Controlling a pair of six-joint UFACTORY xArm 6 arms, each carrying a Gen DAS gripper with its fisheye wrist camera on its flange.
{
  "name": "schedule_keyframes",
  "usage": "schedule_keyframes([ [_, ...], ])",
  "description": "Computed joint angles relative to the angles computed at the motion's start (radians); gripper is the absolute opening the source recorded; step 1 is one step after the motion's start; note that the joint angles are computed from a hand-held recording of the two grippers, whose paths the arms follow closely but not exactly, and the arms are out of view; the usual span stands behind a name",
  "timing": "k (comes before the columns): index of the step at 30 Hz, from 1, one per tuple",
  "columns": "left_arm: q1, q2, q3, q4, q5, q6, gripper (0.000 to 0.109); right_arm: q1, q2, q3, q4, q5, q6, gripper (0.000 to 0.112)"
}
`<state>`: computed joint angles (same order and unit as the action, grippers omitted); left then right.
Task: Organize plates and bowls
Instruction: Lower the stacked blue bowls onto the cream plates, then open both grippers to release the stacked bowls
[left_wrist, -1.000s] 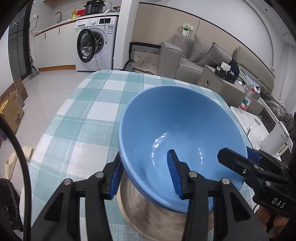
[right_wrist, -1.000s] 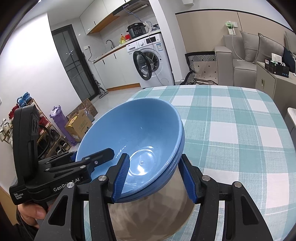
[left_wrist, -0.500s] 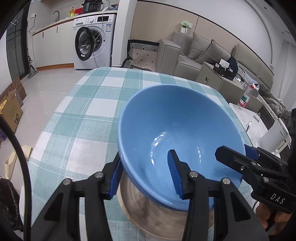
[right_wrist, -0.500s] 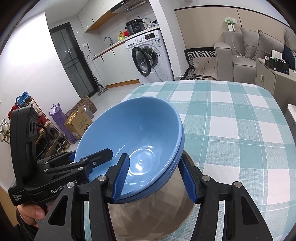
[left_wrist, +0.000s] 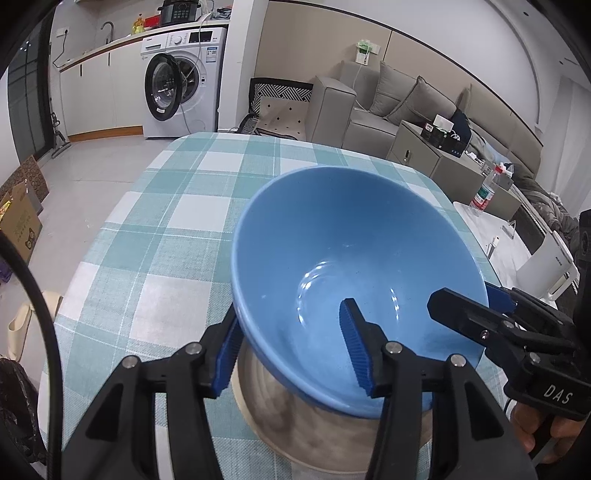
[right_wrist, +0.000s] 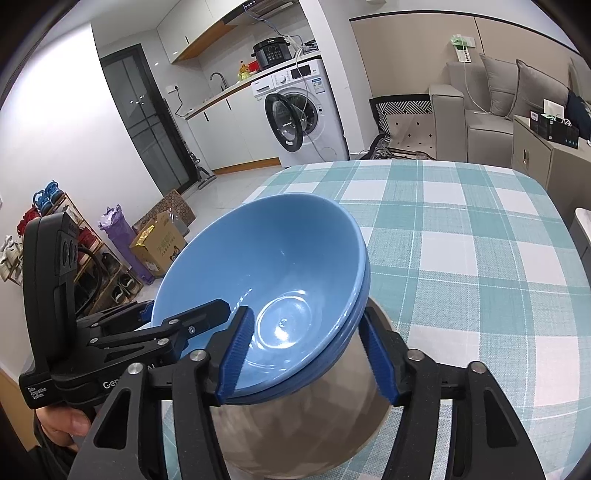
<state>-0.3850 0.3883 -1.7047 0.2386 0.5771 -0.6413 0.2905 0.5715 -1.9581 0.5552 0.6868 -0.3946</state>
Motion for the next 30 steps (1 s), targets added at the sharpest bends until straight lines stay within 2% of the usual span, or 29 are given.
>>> schedule_keyframes([
  [6, -0.003, -0.005, 0.0, 0.034, 0.008, 0.006, 0.068, -0.003, -0.017, 0.025, -0.02, -0.043, 0.013, 0.077],
  [8, -0.003, -0.018, 0.018, 0.059, -0.012, -0.002, 0.073, -0.007, -0.019, 0.027, -0.021, -0.053, 0.019, 0.084],
  [12, 0.003, -0.043, 0.054, 0.074, -0.055, 0.013, 0.081, -0.014, -0.026, 0.035, -0.018, -0.072, 0.02, 0.089],
  [15, 0.008, -0.055, 0.072, 0.086, -0.076, 0.015, 0.094, -0.014, -0.033, 0.043, -0.02, -0.082, 0.015, 0.095],
  [18, 0.02, -0.084, 0.12, 0.126, -0.134, -0.011, 0.102, -0.01, -0.053, 0.073, 0.017, -0.106, -0.039, 0.102],
  [24, 0.044, -0.146, 0.213, 0.255, -0.23, -0.076, 0.103, -0.003, -0.107, 0.15, 0.053, -0.162, -0.122, 0.102],
  [30, 0.073, -0.199, 0.299, 0.505, -0.327, -0.295, 0.103, -0.004, -0.186, 0.266, 0.132, -0.264, -0.246, 0.102],
])
